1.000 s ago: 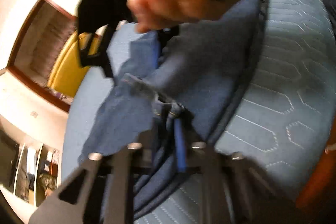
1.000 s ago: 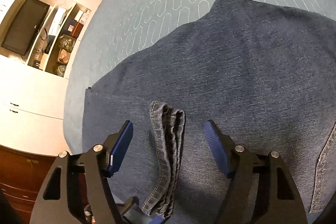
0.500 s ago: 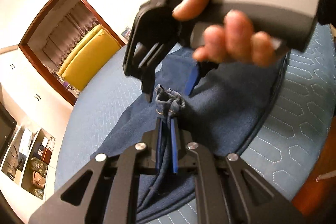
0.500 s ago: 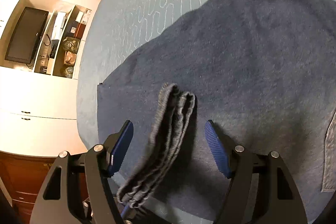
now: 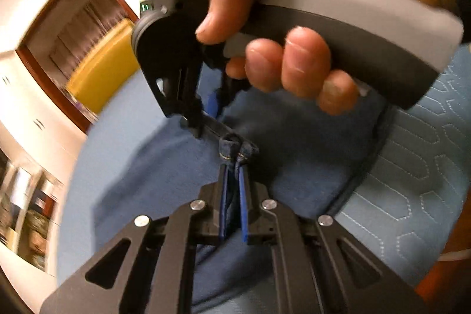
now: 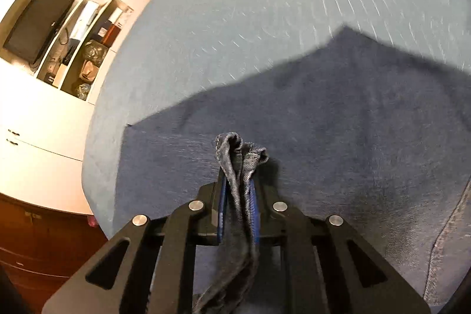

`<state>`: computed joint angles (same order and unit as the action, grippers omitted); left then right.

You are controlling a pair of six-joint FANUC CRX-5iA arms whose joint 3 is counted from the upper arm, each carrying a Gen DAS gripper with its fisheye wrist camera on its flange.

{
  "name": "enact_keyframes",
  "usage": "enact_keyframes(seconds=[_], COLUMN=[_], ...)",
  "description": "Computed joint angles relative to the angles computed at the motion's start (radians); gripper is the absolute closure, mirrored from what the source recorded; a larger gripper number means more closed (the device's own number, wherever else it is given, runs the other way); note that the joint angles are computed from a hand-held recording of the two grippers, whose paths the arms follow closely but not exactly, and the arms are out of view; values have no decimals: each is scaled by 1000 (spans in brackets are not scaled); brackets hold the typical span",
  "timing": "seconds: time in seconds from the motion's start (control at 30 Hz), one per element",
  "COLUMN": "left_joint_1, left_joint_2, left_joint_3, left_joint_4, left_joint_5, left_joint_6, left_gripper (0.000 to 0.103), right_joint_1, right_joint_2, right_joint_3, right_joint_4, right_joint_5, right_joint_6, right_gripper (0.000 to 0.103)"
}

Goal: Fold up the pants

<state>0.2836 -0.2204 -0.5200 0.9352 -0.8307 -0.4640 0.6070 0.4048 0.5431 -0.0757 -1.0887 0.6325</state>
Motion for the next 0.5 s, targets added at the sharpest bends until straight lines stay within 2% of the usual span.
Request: enact_keyframes(seconds=[0.03, 0.07, 0.1, 0.13, 0.2, 0.27, 0.33, 0.37, 0.43, 0.47, 0.5], left_joint_1=[10, 26, 54, 86, 159, 209, 223, 216, 182, 166, 149], left_joint_2=[8, 15, 31, 54, 117, 193, 283, 323, 431, 497, 564], left_joint_3=[12, 27, 58, 99, 200, 298, 418, 476, 631, 725, 820], left_joint_4=[-19, -27, -33, -39, -48, -29, -33, -61, -175, -237, -298], left_joint_5=[-32, -75, -151, -234, -397, -480, -432, -387, -301, -324, -366], left_joint_6=[14, 34, 81, 138, 280, 426, 616, 694, 827, 887, 941], left_gripper=[82, 63, 57, 55, 55, 55, 56, 59, 69, 69, 70], right_joint_1=[-3, 0, 0, -1, 0, 27, 66, 102, 169, 200, 223], right_joint_2=[8, 11, 5, -4, -23, -48, -72, -76, -72, -68, -62], right_joint_3=[4, -9, -27, -48, -81, -124, -160, -172, -191, -195, -194], right_joint_4=[-11, -7, -6, -7, 1, 108, 238, 358, 565, 647, 690], right_joint_5=[-14, -10, 12, 40, 76, 78, 56, 23, -53, -73, -69], right_joint_6=[19, 31, 32, 28, 7, -64, -126, -188, -283, -305, -311], right_gripper=[88, 88, 88, 87, 80, 63, 53, 52, 49, 38, 32])
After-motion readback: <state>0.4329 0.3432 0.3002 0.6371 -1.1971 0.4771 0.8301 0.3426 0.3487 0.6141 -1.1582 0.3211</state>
